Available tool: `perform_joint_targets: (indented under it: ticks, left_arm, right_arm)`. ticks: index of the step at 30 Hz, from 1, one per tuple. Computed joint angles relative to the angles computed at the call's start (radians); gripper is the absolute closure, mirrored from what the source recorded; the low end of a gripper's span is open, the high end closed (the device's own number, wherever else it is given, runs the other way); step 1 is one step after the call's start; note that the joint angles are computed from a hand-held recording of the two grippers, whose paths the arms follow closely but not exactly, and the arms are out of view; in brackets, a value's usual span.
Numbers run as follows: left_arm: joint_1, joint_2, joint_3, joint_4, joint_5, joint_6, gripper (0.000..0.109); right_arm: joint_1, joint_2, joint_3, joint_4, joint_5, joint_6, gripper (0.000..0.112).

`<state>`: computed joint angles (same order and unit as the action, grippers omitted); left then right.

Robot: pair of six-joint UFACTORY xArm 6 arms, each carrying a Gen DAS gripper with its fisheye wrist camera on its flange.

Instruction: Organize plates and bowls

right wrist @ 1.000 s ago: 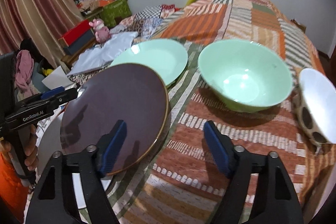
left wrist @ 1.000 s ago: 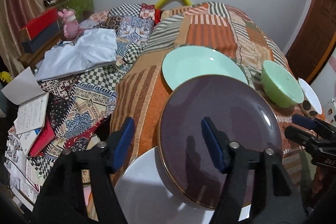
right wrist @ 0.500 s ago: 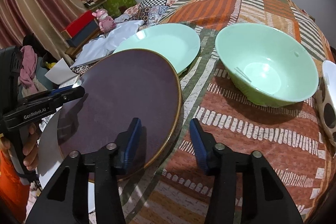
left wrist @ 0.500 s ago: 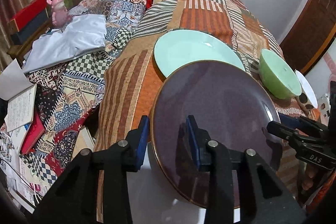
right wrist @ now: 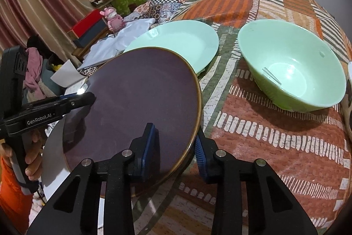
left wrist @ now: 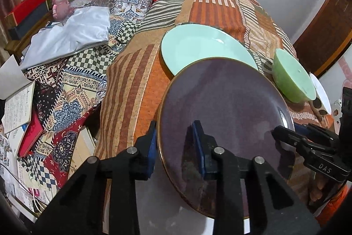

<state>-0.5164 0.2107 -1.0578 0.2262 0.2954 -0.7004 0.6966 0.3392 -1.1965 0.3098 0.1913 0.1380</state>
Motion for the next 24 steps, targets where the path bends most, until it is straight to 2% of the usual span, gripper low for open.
perform_joint_targets:
  ticks: [4, 10, 24]
  left_arm:
    - [-0.01, -0.006, -0.002, 0.051, 0.019, -0.049, 0.078]
    - [-0.025, -0.028, 0.018, 0.096, 0.017, -0.099, 0.078]
    - [-0.078, -0.055, 0.041, 0.094, -0.006, -0.119, 0.078]
  right_arm:
    - [-0.004, -0.011, 0.011, -0.05, 0.005, 0.045, 0.082]
    - [-0.003, -0.032, 0.037, -0.025, -0.002, 0.036, 0.082]
    - [-0.027, -0.121, 0.144, -0.139, -0.029, 0.153, 0.082]
